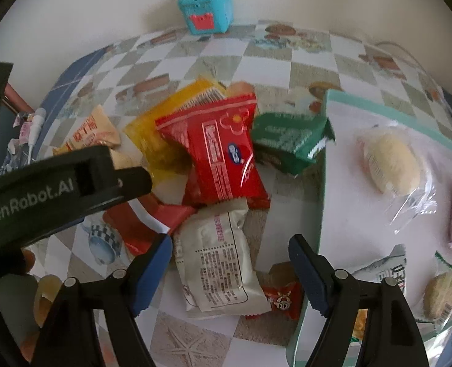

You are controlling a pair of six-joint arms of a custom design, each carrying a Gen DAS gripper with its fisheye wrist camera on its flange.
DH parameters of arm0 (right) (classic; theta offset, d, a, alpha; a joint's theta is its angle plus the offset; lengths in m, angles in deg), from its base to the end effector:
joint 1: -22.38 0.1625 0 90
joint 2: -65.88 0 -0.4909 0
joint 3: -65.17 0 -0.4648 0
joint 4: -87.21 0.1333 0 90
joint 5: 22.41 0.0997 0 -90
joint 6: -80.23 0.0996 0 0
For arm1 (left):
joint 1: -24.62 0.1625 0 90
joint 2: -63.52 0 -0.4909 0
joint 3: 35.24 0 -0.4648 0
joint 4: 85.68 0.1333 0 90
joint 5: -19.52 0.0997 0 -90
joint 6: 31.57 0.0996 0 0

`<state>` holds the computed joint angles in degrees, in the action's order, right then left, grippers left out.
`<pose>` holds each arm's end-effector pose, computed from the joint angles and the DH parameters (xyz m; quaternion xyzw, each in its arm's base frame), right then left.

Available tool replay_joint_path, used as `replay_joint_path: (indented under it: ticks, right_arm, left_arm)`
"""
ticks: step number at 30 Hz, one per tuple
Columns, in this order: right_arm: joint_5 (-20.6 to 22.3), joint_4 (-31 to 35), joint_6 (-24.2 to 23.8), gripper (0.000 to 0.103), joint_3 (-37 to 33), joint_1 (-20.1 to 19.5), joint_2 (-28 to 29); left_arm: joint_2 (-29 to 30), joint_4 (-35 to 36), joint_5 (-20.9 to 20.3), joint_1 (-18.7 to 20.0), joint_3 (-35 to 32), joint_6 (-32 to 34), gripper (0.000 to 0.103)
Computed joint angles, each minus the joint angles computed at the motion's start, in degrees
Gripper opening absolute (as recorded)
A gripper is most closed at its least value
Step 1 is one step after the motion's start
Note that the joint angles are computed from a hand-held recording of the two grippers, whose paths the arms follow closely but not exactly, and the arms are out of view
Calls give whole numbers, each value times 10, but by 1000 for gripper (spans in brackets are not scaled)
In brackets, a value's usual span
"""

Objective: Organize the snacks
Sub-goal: 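Grasp the red white-striped box with the left gripper while the right grasps the white cracker pack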

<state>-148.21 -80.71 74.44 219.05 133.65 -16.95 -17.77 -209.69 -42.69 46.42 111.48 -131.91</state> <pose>0.1863 -0.2718 0.1417 0.2043 -0.9278 0.0978 0.2963 -0.2181 -0.2808 0.0979 -0.1962 0.9160 -0.2038 0.2846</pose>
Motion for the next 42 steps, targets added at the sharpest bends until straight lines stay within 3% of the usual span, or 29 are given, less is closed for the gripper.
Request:
replay_joint_path:
  ticks: [7,14,20,26,29,30,31,36,42]
  right_arm:
    - [3,4,-2,81,-1,-2,-1]
    - [3,9,1,81,-2,2,5]
    - [-4,20,3,81,-1,8,21]
    - [-34,7,-1,77,3,17,44]
    - [-49,-6,-7,69,5,27,56]
    - [-46,-9,-11,62,6,29,57]
    - [-44,-10,-13,59,6,32,57]
    - [-35,1,-7,55,5,33,51]
    - [-10,37,6,55,-6,34,4]
  left_arm:
    - [29,-21,-12,27,-5,21,97]
    - [15,86,-39,33,-17,-19,97]
    - [-11,112,-41,18,-8,-42,96]
    - [28,99,-51,8,-17,-26,75]
    - [32,106,-48,2,-21,-29,56]
    - [33,109,-47,1,-22,-30,47]
    - [35,112,-47,-2,-24,-32,44]
    - [23,121,-47,-12,-22,-46,42]
    - [0,147,-36,-33,-25,-63,41]
